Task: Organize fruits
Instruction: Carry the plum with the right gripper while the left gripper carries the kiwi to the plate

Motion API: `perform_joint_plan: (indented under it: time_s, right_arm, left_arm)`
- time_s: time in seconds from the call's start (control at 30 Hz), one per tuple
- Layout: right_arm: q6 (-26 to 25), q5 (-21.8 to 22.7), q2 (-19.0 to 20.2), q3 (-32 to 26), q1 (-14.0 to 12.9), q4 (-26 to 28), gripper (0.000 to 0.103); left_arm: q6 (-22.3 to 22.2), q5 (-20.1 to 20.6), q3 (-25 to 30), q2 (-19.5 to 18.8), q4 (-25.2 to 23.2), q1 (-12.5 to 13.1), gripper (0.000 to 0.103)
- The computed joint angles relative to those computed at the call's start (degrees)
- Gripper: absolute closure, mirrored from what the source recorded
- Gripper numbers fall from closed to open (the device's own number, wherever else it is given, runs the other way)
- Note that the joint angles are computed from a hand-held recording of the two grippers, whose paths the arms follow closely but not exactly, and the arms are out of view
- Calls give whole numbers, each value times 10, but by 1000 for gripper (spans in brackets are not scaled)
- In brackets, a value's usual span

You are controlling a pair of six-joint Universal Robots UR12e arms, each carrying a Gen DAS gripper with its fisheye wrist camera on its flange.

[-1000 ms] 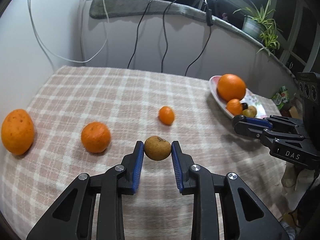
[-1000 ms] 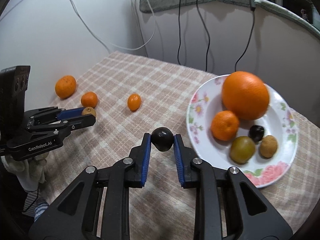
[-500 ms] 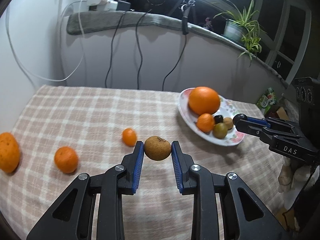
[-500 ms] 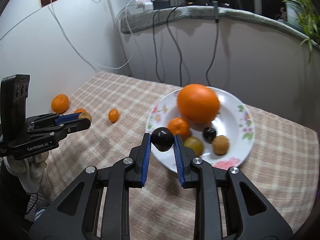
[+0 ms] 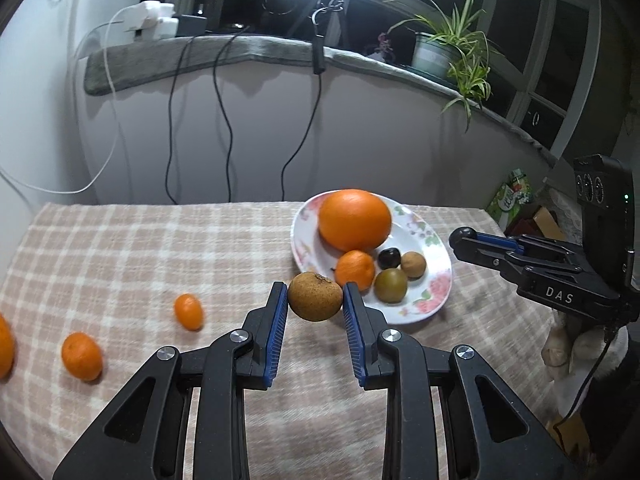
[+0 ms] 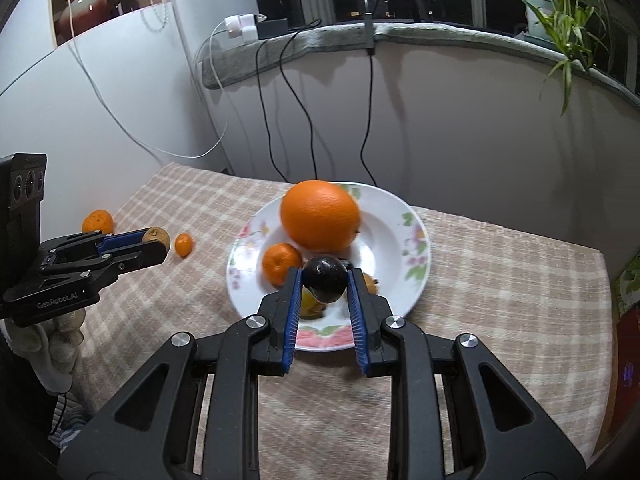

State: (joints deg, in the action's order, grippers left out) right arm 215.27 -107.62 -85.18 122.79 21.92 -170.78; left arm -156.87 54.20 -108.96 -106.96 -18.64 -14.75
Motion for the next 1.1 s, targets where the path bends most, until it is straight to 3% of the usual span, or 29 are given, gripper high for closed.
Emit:
perform_joint_plan:
  time_s: [0.53,1.1]
  right_arm:
    - [3,11,-12,21,-21,-4,79]
    - [2,13,-13,26,-27,-13,78]
  left_arm:
    - [15,3,12,-7,-16,-24,76]
    - [17,6,17,-10,-16,-34,76]
